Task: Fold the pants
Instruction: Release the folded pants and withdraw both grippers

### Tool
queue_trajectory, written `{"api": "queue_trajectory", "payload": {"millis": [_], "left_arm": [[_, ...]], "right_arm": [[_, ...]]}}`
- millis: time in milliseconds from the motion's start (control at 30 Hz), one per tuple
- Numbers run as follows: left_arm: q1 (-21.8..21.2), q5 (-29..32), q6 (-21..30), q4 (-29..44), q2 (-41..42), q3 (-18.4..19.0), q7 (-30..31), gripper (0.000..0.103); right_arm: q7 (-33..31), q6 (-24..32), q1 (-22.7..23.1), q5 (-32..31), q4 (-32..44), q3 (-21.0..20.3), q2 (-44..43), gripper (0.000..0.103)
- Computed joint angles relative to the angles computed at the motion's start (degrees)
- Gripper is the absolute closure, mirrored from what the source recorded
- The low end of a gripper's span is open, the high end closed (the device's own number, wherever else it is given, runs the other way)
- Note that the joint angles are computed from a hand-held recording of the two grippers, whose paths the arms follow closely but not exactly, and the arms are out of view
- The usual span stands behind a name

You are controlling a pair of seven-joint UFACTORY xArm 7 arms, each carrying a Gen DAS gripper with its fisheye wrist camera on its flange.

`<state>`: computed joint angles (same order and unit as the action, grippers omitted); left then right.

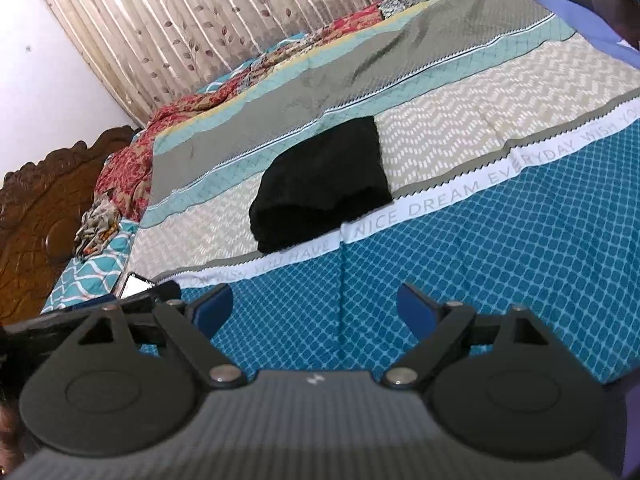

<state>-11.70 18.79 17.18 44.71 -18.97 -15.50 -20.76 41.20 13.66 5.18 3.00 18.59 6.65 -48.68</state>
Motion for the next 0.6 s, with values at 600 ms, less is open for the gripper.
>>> {"api": "queue_trajectory", "payload": {"millis": [600], "left_arm": [[-0.89, 4.96, 3.55, 2.87, 4.4, -0.07, -4.05, 0.0]], "right_arm": [[3.91, 1.11, -1.77, -2.61, 0.64, 2.72, 1.87, 0.012]]}}
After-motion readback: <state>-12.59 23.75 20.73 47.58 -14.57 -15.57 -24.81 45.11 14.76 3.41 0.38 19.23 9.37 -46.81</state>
